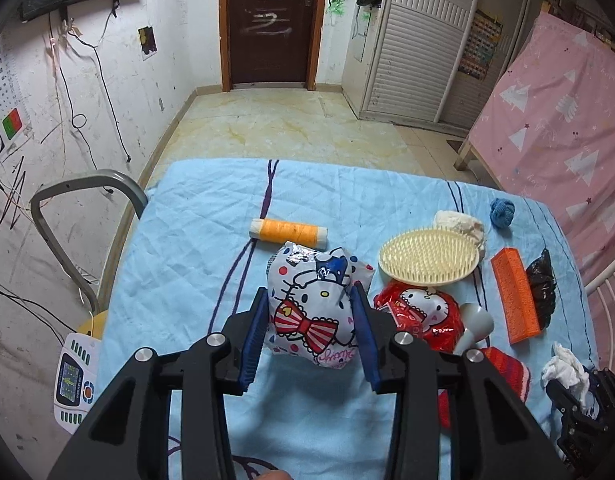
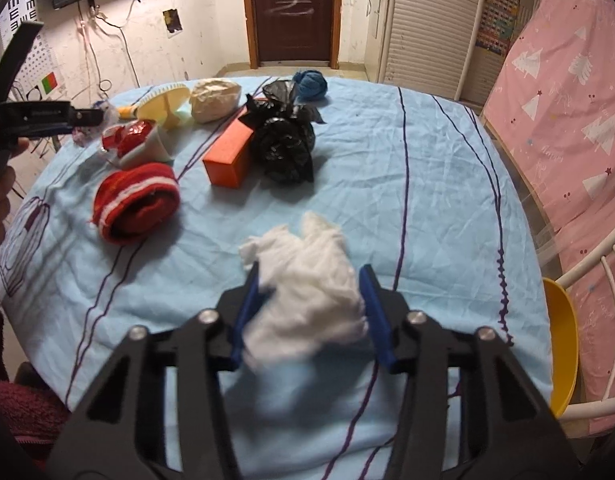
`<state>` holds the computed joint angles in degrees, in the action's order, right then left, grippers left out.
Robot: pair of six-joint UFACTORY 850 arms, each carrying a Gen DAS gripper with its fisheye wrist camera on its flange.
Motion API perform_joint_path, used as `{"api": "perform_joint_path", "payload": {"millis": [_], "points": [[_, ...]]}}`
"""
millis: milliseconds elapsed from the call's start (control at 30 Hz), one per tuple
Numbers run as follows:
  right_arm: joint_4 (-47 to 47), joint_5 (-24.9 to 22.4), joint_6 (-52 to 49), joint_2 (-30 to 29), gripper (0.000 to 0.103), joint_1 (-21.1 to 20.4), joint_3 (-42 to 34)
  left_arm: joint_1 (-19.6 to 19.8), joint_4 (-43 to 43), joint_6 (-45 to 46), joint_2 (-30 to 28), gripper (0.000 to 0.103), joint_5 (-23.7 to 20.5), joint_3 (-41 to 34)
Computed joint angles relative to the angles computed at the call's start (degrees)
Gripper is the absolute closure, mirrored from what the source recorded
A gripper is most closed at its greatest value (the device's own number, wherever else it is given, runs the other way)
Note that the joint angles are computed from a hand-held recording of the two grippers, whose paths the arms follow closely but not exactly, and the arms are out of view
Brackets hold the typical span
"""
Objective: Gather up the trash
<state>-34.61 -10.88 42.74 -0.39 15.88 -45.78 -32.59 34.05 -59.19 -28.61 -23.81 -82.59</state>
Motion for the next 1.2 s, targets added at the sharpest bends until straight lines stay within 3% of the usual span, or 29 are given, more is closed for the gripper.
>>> {"api": "perform_joint_path", "payload": {"millis": [200, 433, 633, 833, 1000, 1200], "points": [[-6.71, 0.37, 6.86, 1.82, 0.071, -0.52, 0.96, -0.84, 4.27, -3.49, 1.95, 0.071, 0.18, 0.73], [-17.75, 0.15, 17.66, 4.17, 0.071, -1.78, 2.12, -2.89, 8.58, -6.22, 3.50, 0.071, 0.19, 0.57], [-21.75, 1.04, 21.68, 6.16, 0.071, -3.94, 3.13, -5.32, 11.78, -7.51, 4.42, 0.070, 0.21, -0.24], [-27.20, 2.11, 27.09, 8.85, 0.071, -6.63, 4.55, -8.11, 12.30, -6.16, 4.17, 0.070, 0.60, -2.05], [-36.83, 4.21, 37.24, 11.03, 0.071, -9.93, 6.17, -10.62, 13.01, -5.28, 3.43, 0.070, 0.95, -4.00], [-38.84, 5.93, 39.60, 13.07, 0.071, -14.13, 8.08, -13.46, 11.12, -1.23, 0.79, 0.070, -0.21, -8.11]]}}
